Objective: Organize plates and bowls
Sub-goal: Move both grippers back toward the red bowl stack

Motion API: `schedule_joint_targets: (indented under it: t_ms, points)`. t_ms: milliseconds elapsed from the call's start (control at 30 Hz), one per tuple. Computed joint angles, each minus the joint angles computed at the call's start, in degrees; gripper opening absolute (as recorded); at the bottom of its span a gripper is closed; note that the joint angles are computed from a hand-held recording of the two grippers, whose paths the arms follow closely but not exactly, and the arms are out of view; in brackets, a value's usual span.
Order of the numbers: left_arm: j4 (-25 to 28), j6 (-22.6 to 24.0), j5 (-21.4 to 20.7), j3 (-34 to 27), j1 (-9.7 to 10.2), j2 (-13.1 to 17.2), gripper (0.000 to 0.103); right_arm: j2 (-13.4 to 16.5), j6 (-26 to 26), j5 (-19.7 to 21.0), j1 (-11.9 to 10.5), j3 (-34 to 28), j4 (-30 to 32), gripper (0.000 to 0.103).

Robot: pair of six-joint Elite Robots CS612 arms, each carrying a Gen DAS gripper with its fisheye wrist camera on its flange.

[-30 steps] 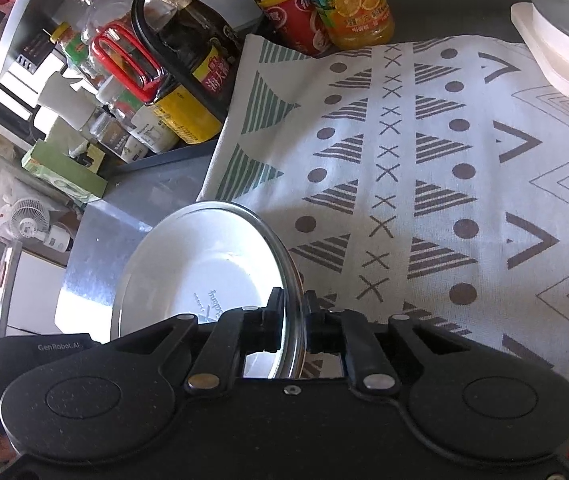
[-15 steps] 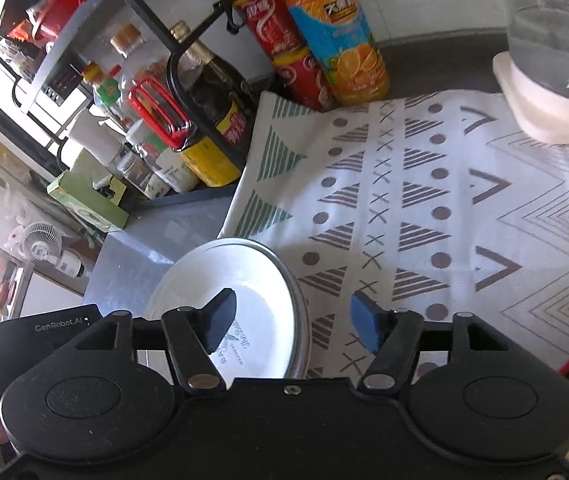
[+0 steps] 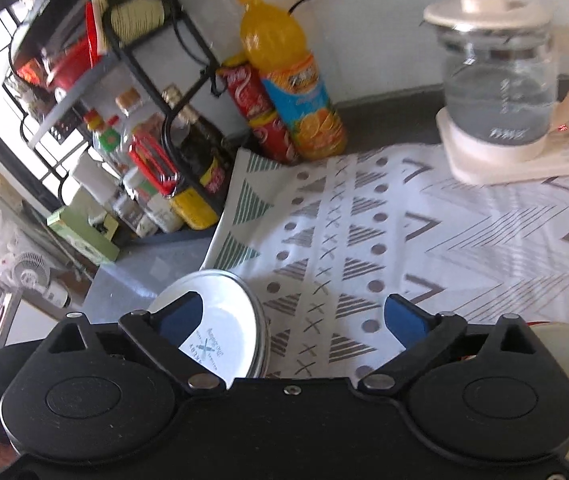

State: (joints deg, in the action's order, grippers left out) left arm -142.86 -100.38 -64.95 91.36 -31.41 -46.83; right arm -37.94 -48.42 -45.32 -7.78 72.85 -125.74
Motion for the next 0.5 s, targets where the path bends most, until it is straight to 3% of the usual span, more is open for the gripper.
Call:
schedule_joint_targets:
  t_ms: [500]
  points:
    - [-2.8, 10.2, -0.4, -8.2, -1.4, 4.4, 0.089, 1.2, 9.7, 0.8, -4.2, -1.4, -8.9, 0.103]
